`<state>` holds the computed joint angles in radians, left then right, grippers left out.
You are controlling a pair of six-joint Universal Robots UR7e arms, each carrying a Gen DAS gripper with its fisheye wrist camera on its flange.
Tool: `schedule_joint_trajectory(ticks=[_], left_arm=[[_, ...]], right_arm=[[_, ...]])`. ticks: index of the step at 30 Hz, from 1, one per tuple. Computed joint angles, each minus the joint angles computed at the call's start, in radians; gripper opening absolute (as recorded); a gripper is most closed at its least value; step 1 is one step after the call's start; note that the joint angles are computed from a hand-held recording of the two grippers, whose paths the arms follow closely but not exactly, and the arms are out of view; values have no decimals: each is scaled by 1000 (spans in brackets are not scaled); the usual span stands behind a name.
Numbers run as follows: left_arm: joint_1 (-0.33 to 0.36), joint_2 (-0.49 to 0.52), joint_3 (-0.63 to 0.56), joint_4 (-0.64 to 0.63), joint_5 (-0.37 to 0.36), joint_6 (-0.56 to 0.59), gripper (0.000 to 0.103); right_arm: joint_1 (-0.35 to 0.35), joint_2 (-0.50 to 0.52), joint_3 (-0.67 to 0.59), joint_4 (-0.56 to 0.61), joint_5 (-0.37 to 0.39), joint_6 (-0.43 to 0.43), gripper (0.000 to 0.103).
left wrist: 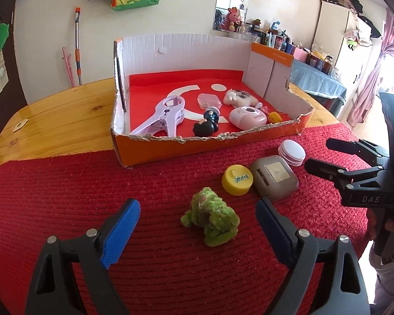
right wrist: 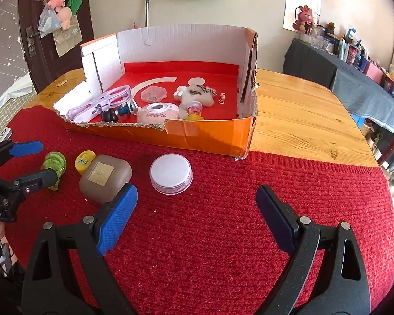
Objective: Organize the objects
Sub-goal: 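Move left tool to the green knitted toy while right tool moves to the white round container, then close left tool on the green toy while right tool closes on the white container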
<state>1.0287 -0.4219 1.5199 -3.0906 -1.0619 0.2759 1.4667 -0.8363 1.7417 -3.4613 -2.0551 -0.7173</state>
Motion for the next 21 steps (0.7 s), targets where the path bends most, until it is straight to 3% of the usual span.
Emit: schedule_joint_trajectory(ticks=[7, 10, 13, 18, 21], left_arm=[[17, -8, -11, 73, -56, -40, 72], [13, 0, -10, 57, -48, -14, 71], [10, 5, -9, 50, -44, 2, 62], [9, 9, -13, 54, -55, 14, 46], [9, 6, -12, 58, -63, 16, 43]], right_arm=[[7, 23, -35, 37, -28, -26, 93], [10, 32, -48, 45, -36, -33, 92], [12, 40, -61, 57, -41, -35, 91], [15, 51, -82, 91, -53, -33, 82], [16, 53, -88, 107, -50, -37, 74]])
